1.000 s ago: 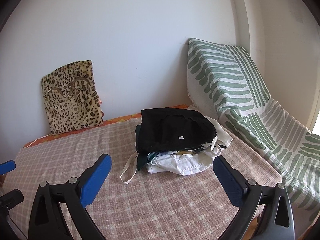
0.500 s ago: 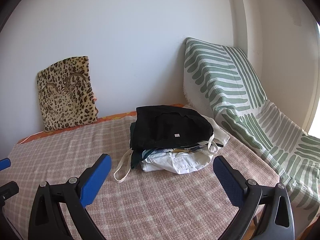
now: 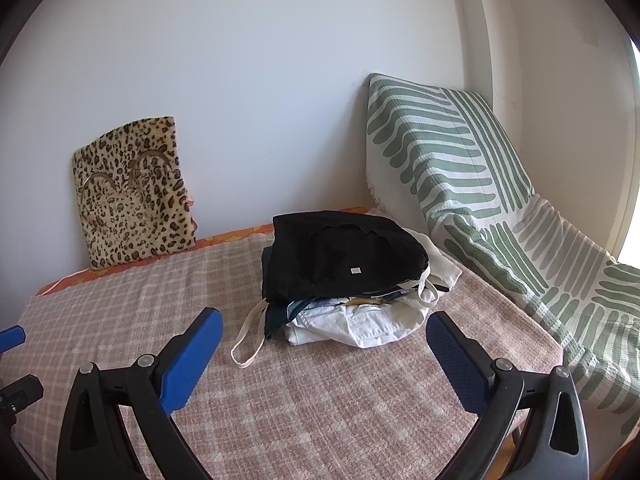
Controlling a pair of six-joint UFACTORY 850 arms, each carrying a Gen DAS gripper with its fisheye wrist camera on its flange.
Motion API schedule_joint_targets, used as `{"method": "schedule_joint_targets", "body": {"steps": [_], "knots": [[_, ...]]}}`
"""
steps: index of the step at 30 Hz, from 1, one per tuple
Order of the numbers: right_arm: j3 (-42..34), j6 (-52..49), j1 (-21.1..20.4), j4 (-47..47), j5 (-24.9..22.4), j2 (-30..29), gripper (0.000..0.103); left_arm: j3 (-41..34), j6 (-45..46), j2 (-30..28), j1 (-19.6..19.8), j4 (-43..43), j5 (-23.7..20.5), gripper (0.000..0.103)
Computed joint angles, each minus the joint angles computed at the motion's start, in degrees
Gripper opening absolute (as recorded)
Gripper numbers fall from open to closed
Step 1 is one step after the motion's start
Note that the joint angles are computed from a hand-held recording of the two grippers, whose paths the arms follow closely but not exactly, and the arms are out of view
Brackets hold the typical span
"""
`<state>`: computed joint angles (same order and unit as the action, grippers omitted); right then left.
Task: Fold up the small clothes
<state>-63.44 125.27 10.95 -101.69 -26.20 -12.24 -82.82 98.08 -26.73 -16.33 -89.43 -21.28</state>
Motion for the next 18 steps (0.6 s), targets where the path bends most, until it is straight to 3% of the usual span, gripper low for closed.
{"method": "schedule_joint_targets", "body": {"steps": [18], "knots": [[0.2, 0.9, 0.0, 0.0, 0.3, 0.0, 0.103, 0.6, 0.5, 0.6, -0.1, -0.7, -0.5, 0.103]]}}
